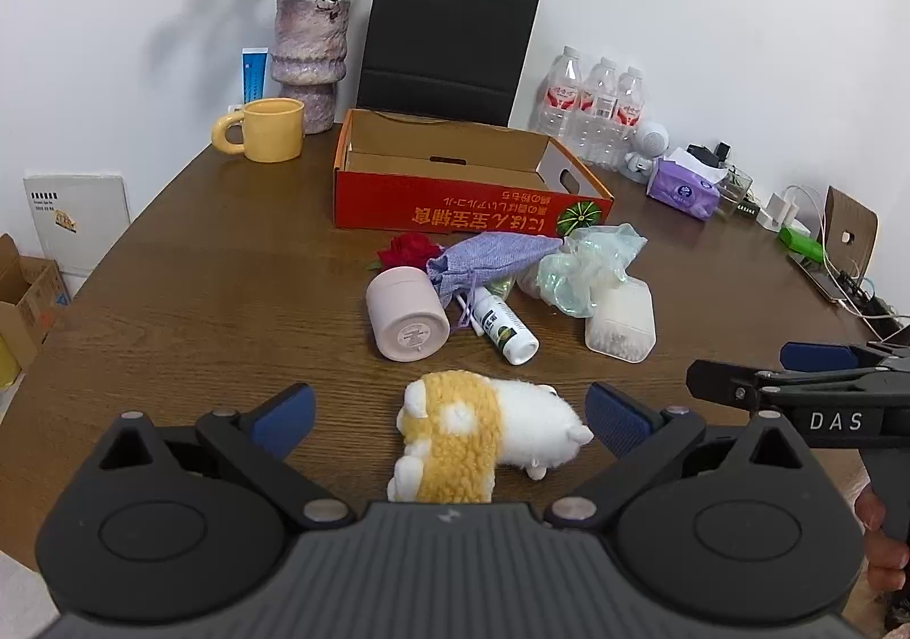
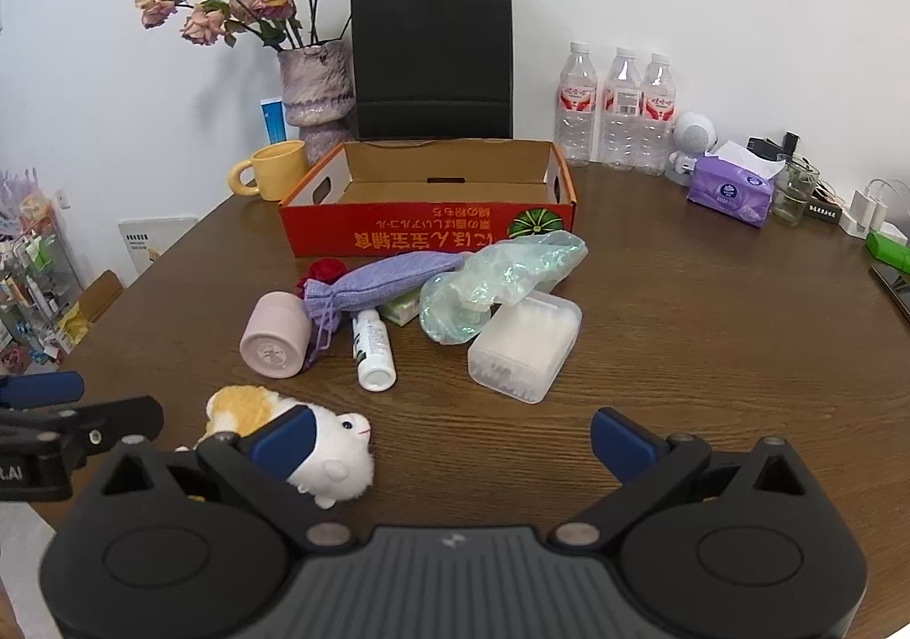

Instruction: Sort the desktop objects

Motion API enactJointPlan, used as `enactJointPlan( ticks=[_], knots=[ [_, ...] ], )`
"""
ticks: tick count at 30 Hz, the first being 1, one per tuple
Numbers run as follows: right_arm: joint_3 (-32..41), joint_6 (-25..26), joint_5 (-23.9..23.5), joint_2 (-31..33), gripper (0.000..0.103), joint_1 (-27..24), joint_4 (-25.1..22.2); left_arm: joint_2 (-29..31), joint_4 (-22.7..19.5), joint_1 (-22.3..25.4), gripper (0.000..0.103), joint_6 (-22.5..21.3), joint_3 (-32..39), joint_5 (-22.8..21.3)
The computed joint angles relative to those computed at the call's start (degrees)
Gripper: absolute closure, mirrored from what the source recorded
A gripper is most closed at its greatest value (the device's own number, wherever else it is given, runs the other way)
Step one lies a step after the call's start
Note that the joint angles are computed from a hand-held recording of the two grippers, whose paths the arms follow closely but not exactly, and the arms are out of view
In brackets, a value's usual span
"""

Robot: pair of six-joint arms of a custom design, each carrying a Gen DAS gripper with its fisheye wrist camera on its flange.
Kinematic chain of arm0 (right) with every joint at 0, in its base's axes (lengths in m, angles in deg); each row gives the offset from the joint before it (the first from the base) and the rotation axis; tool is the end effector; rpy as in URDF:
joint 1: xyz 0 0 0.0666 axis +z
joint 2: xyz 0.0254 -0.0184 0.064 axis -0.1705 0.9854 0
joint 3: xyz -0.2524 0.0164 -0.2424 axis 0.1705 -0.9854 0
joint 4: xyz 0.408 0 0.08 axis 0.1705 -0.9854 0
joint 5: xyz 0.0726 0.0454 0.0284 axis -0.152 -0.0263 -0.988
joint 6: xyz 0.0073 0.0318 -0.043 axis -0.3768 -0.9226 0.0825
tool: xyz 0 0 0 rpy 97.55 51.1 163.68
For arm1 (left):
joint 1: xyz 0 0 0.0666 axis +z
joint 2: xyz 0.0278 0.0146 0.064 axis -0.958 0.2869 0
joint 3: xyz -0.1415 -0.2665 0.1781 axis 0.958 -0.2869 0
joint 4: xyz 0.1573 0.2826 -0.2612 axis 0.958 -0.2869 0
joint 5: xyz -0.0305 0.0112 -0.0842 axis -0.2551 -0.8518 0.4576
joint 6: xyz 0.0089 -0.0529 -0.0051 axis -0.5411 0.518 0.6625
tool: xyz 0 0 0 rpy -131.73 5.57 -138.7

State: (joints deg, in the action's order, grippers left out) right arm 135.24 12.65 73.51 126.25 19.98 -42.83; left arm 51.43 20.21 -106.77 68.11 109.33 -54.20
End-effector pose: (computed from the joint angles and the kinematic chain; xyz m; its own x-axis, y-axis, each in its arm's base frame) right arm 0.3832 0.2076 0.5405 -0.6547 -0.0233 -0.7556 -0.1015 0.9932 0.0574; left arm 0.3795 -0.2421 0.5330 -0.6409 -0.0343 -0.7669 0.1621 0.9704 -0.1788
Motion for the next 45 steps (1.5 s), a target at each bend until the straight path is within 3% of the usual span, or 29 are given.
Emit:
enactJointPlan(
  ticks=[8,45],
  knots=[
    [-1.07,1.40,1.80,-0.56,0.000,0.39,1.28,0.35,-0.50,0.08,0.000,-0.49,0.42,0.01],
    [-0.23,-0.18,-1.60,0.75,0.000,-0.57,-0.50,1.40,-1.12,0.03,0.000,-1.28,1.08,0.56]
  ],
)
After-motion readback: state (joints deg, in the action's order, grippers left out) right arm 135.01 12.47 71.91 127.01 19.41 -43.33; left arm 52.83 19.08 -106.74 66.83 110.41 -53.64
